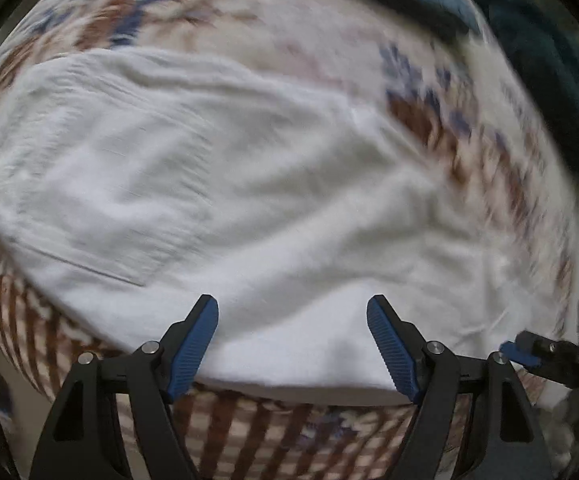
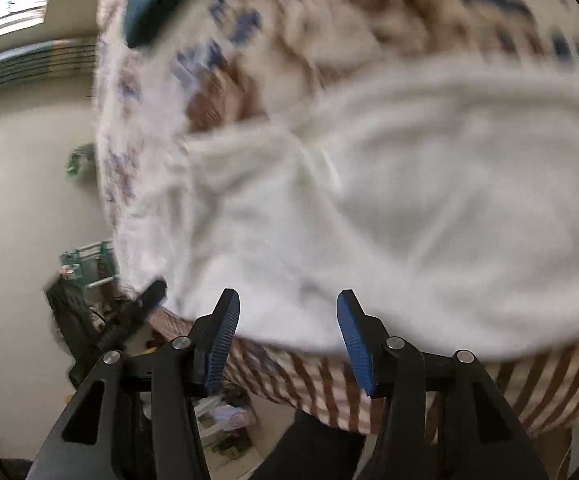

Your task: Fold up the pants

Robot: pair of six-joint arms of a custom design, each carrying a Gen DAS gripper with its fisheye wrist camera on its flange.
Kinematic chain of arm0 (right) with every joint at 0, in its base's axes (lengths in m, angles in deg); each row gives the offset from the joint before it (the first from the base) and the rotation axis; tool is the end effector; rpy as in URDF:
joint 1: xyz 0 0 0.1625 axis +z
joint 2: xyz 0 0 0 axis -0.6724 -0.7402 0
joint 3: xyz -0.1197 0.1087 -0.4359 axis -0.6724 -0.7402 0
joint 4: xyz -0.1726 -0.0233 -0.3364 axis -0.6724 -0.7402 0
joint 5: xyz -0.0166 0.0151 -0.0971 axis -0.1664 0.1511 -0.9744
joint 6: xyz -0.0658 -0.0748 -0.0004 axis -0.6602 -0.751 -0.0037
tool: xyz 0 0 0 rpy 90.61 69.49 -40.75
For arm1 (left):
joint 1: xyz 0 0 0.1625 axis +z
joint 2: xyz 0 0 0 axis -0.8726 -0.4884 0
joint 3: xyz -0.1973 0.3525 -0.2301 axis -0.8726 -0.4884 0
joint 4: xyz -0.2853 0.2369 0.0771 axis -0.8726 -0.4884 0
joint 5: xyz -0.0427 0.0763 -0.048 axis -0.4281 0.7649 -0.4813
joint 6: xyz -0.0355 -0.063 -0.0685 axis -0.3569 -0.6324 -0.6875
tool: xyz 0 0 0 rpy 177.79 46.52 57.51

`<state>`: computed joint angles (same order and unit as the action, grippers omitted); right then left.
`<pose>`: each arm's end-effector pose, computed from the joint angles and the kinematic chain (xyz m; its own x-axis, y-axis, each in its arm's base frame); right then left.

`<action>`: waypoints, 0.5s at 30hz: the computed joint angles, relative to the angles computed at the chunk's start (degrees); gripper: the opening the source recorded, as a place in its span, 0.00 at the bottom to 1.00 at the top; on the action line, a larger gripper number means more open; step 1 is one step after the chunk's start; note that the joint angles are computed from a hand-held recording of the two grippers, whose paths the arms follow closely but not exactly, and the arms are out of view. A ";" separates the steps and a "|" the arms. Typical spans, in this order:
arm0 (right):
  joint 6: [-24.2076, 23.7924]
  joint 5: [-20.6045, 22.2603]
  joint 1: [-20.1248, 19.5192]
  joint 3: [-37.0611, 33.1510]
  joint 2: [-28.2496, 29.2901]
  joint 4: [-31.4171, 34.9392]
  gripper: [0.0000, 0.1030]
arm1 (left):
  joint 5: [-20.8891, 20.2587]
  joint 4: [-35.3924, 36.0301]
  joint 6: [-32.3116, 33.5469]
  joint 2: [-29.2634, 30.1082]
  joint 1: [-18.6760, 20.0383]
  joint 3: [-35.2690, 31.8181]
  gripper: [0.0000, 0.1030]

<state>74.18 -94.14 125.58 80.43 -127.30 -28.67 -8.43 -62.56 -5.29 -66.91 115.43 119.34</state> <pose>0.0460 -0.6780 0.3054 -0.9076 0.4096 0.0924 0.4111 0.9116 -0.0026 -0.2609 -0.6842 0.1029 -0.8226 -0.0951 -0.5606 -0.0431 0.9935 -0.1053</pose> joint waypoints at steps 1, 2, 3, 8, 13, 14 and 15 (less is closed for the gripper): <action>1.80 -1.29 -0.14 2.97 -0.59 -0.93 0.52 | 0.82 4.43 0.19 1.62 0.05 -1.55 0.73; 3.76 -1.89 -0.47 4.06 -0.26 -1.01 0.52 | 1.18 6.77 0.70 2.35 0.11 -1.83 0.73; 5.98 -2.74 -0.89 5.36 -0.25 -0.82 0.52 | 1.75 7.95 0.98 2.50 0.07 -1.33 0.73; 13.77 1.72 -4.09 15.11 -4.21 -9.53 0.52 | -0.73 6.58 -0.13 -1.05 -0.35 2.05 0.73; 17.28 8.63 -7.40 22.69 -7.91 -21.29 0.52 | -8.82 -7.86 -10.34 -7.40 1.47 9.78 0.73; 18.35 9.98 -7.96 24.11 -7.80 -24.69 0.52 | -10.08 -11.03 -12.19 -7.95 2.07 11.04 0.73; 19.62 11.34 -8.64 25.50 -7.61 -28.04 0.52 | -12.33 -15.49 -13.66 -8.26 3.00 12.45 0.73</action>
<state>93.80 -82.80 116.94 105.93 -134.92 -56.71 -20.76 -78.05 -18.95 -75.17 118.43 131.79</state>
